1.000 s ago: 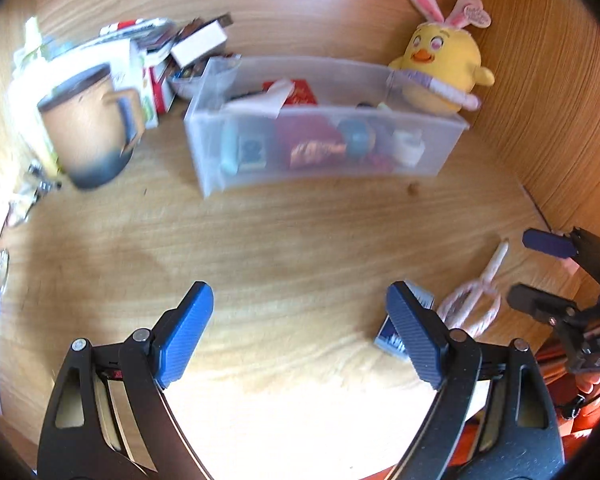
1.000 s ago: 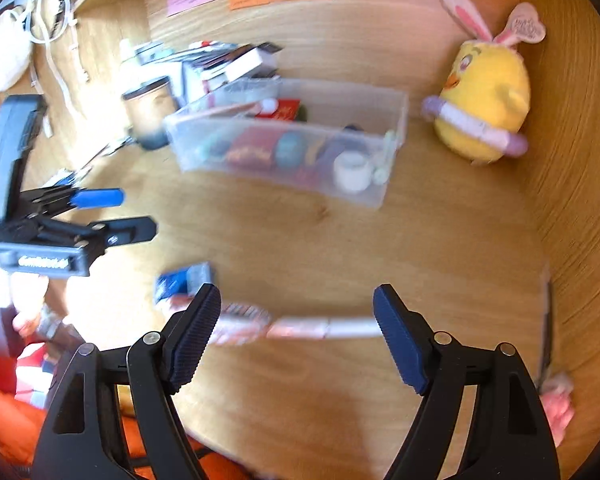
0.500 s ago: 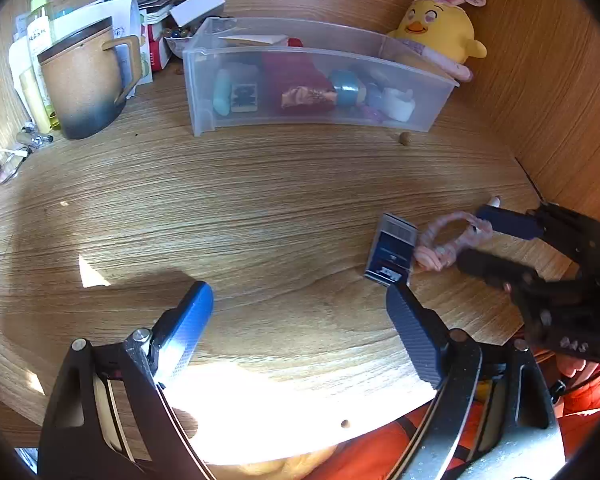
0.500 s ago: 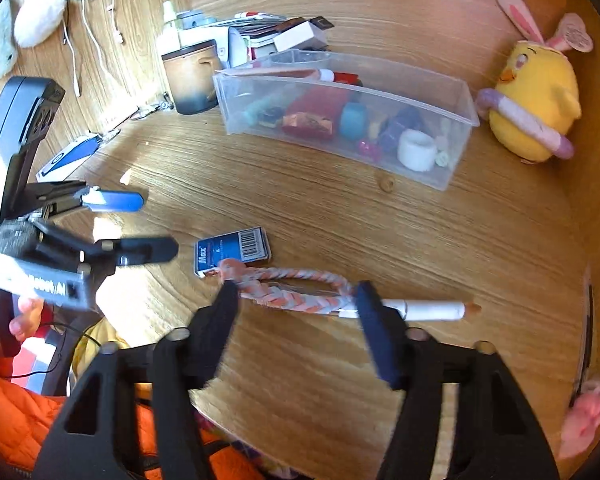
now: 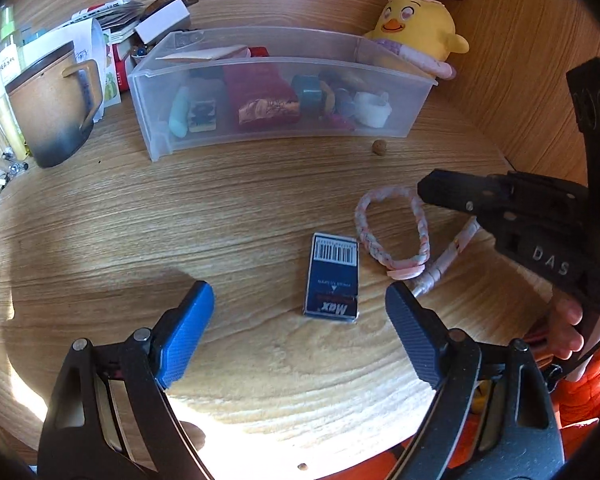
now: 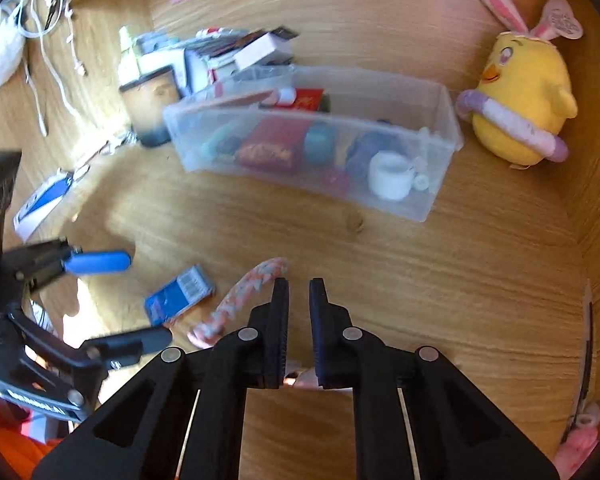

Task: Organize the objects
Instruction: 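Grasp the blue card pack with the left gripper while the right grasps the braided bracelet, then carry the card pack and bracelet over the clear box and lower them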

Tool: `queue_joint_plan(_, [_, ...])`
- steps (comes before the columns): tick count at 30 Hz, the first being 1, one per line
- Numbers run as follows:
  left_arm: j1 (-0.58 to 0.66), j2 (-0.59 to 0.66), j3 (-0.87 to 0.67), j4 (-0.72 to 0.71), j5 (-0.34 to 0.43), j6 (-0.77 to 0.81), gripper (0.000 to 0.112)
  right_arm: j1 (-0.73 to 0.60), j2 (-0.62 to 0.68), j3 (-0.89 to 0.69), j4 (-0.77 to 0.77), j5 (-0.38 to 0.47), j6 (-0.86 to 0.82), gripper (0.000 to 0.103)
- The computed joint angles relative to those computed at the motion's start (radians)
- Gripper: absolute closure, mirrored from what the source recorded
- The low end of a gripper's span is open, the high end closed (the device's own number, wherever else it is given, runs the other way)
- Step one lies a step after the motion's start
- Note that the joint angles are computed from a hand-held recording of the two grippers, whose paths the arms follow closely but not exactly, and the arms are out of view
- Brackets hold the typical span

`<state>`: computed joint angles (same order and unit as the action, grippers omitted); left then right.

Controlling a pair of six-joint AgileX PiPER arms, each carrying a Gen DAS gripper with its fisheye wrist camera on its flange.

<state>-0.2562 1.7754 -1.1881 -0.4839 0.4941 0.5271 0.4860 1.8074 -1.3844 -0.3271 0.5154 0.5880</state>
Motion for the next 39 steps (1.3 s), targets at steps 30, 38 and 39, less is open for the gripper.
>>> queue_joint_plan(30, [0.043,-0.008,0.011,0.058,-0.078,-0.108,0.085,0.102,0.102,-0.106,-0.051,0.099,-0.028,0.093])
queue_joint_plan(38, [0.053,-0.028,-0.007,-0.028,-0.062,-0.063,0.085,0.047,0.090,-0.111,0.074,0.048,-0.082,0.096])
queue_joint_plan(39, [0.056,-0.030,-0.012,-0.039,-0.058,-0.053,0.085,0.045,0.081,-0.106,0.078,0.039,-0.083,0.096])
